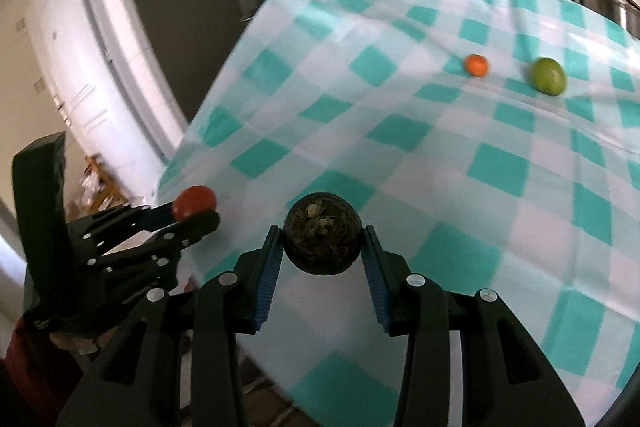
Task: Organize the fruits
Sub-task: 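Carry the tomato and dark fruit to the white box and open both tools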
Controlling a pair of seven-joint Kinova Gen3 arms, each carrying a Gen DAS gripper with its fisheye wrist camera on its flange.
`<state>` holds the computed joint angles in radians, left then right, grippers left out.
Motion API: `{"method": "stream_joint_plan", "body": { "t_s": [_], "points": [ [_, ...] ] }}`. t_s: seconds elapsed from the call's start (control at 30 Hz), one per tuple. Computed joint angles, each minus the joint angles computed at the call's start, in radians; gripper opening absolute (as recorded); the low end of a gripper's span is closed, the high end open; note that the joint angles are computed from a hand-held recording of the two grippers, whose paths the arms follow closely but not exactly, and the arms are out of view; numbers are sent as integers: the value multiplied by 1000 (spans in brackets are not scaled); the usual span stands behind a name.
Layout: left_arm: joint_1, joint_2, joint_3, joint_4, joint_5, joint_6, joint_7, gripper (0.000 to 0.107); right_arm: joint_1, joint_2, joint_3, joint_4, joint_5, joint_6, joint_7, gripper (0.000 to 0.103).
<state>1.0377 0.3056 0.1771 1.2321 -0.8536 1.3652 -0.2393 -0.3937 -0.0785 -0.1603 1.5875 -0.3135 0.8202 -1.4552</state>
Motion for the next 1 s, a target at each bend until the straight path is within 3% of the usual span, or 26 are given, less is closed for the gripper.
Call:
{"method": "stream_joint_plan", "body": {
  "t_s": [0.33,0.6,0.87,1.0],
  "points": [
    [-7,-129,78,225,-12,92,207,33,-118,14,-90,-2,56,15,65,41],
    [-70,-209,163,388,61,136,361,33,-262,75,-181,-39,225,63,76,41],
    [-179,-257,188,522,243,99,329,33,-429,198,-213,-90,392,146,101,41],
    [-252,-286,172,602,348,18,260,33,-510,280,-202,-125,464,195,112,41]
  ]
}}
